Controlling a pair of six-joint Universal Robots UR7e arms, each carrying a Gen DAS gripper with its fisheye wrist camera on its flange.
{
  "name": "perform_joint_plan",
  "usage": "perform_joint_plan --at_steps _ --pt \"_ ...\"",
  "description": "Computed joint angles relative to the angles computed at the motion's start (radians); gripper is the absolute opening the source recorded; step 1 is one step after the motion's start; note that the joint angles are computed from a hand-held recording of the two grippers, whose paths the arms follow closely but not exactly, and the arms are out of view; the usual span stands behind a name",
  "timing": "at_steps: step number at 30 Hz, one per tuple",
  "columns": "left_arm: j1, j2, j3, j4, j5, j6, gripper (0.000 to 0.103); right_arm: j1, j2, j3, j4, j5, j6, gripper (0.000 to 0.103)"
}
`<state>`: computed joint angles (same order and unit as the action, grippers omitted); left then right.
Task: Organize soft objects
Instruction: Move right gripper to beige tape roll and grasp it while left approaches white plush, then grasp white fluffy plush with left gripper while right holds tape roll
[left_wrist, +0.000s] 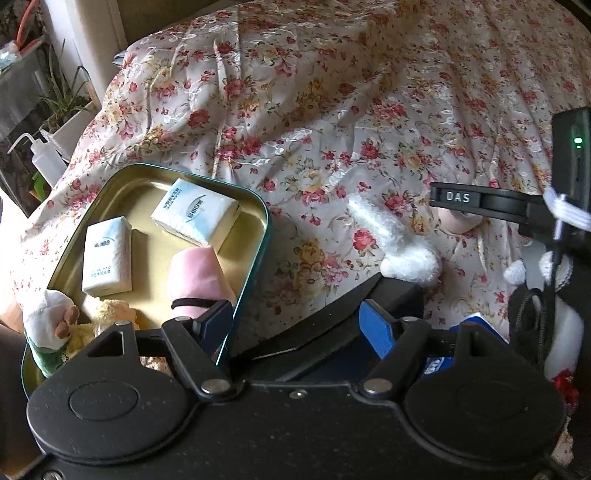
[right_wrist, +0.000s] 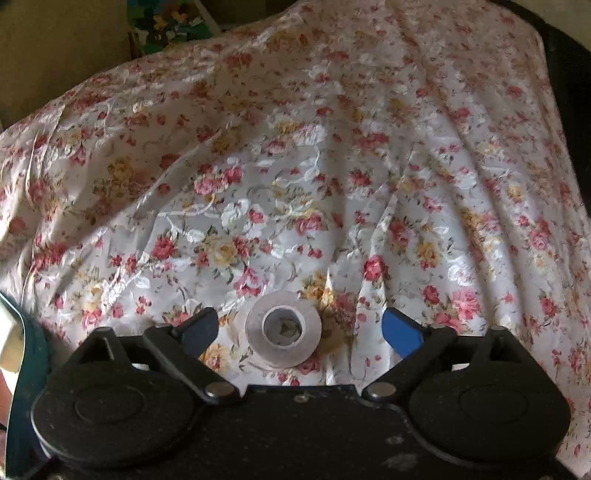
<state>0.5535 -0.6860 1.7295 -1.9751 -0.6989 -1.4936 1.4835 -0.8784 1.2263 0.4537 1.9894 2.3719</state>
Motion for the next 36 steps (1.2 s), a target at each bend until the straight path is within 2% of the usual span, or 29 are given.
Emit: perform_joint_plan --at_steps 1,4,7,11,16,20,23,27,32,36 --pt "0.002 0.003 -0.003 0.003 0.001 -0.001 0.071 -0.005 0.014 -0.031 0.048 -0.003 0.038 0.084" --pt "0.006 0.014 -0.011 0.001 -0.001 0.007 0.071 -0.019 0.055 -0.11 0.155 -0.009 0.109 0.069" --pt "0.007 0.027 -0.02 0.001 0.001 0.022 0.071 -0.037 0.09 -0.183 0.272 -0.06 0.144 0.045" --pt "0.011 0.039 -0.029 -0.006 0.005 0.03 0.071 -0.031 0.093 -0.217 0.324 -0.03 0.212 0.047" --pt "0.016 0.056 -0.046 -0.027 0.016 0.039 0.071 -0.029 0.049 -0.205 0.337 0.009 0.274 0.047" --pt "0.021 0.078 -0.069 -0.046 0.024 0.055 0.075 -0.044 0.0 -0.194 0.341 -0.01 0.301 0.047" --pt "0.025 0.106 -0.097 -0.059 0.033 0.08 0.075 -0.052 -0.029 -0.184 0.313 -0.021 0.308 0.047" --pt "0.03 0.142 -0.132 -0.083 0.043 0.116 0.076 -0.052 -0.041 -0.167 0.252 0.008 0.292 0.047" --pt "0.042 0.179 -0.175 -0.104 0.059 0.163 0.077 -0.066 -0.032 -0.184 0.296 -0.023 0.303 0.047" --pt "0.052 0.21 -0.217 -0.085 0.086 0.194 0.084 -0.074 -0.023 -0.205 0.328 -0.051 0.323 0.047"
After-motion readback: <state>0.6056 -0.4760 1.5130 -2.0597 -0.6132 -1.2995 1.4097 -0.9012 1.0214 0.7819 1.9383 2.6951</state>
